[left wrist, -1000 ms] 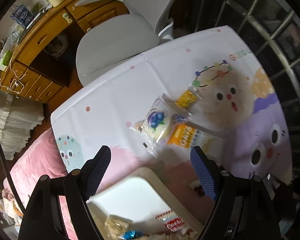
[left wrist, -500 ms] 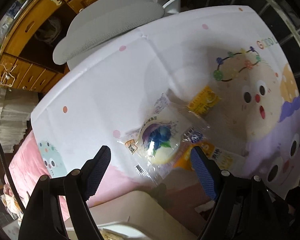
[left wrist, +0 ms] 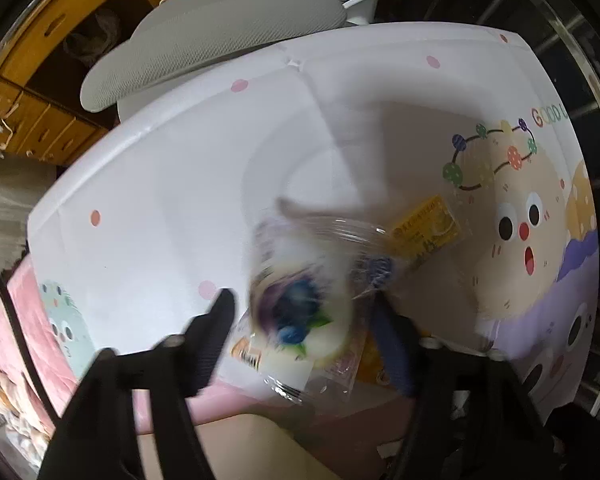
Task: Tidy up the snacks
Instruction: 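Grasp the clear blueberry pastry bag with the left gripper while the right grasps the brown chocolate wrapper, then carry the pastry bag and chocolate wrapper into the white tray and open both grippers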
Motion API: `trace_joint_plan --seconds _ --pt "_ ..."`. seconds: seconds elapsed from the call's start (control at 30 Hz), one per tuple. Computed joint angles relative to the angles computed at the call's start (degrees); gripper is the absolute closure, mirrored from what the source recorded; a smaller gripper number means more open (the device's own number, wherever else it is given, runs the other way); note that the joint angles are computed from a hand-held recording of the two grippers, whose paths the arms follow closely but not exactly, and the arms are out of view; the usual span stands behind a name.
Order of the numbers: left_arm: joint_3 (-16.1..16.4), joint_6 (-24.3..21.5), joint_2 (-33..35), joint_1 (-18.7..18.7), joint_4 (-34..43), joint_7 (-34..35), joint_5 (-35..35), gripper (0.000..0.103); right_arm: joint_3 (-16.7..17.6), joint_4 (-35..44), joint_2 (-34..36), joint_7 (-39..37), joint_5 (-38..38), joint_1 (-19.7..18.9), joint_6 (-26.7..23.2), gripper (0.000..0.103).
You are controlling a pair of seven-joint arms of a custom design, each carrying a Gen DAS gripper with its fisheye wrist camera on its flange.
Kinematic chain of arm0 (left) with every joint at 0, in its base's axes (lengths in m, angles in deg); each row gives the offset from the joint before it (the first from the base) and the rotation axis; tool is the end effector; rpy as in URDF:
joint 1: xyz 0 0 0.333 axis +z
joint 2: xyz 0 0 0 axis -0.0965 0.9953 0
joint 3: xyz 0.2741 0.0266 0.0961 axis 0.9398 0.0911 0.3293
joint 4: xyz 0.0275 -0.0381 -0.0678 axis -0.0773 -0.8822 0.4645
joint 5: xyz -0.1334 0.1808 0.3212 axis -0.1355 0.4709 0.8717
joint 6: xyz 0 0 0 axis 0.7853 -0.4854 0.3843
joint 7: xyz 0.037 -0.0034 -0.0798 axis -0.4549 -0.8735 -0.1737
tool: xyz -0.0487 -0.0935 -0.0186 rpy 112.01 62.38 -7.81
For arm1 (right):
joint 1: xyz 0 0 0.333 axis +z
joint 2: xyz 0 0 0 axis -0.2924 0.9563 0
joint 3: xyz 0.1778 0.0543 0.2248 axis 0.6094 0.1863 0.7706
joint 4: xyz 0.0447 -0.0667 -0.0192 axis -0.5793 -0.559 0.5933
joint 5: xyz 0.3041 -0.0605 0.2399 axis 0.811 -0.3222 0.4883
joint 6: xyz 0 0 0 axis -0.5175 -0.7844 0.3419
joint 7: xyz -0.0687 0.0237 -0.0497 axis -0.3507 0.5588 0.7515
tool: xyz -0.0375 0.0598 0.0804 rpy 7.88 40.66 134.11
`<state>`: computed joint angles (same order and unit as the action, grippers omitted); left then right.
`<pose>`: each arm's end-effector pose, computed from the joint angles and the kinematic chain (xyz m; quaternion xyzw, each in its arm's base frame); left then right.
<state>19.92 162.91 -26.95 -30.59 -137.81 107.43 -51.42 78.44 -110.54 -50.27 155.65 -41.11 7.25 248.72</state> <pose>0.6351 -0.3812 0.3751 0.3128 -0.9497 0.0078 0.0077 0.3860 0.2854 0.3618 -0.7395 0.6201 -0.1330 0.2257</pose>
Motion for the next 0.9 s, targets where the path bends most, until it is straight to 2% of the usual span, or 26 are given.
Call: trace_joint_plan --seconds 0.2,0.37,0.47,0.57,0.9 --pt "0.04 0.42 1.03 0.64 0.89 -1.91 -1.26 0.056 0.35 -0.38 -0.58 0.07 0.36 0.45 -1.05 0.031" --pt "0.64 -2.69 2.05 0.83 3.13 -4.27 -1.17 0.057 -0.26 -0.28 -0.64 -0.33 2.53 1.21 -1.22 0.038" --pt "0.02 -0.73 -1.67 2.57 -2.37 -4.30 -2.59 0.057 -0.78 -1.03 -2.25 -2.33 4.29 1.93 -2.81 0.043" --pt "-0.54 1.28 -5.45 3.86 -7.05 -4.48 -3.78 0.057 -0.42 -0.65 -2.65 -2.01 5.23 1.94 -4.50 0.063" --pt "-2.89 3.39 -20.30 8.99 -21.27 -2.86 -11.80 0.057 0.95 0.30 -5.23 5.42 4.25 1.06 -11.37 0.067"
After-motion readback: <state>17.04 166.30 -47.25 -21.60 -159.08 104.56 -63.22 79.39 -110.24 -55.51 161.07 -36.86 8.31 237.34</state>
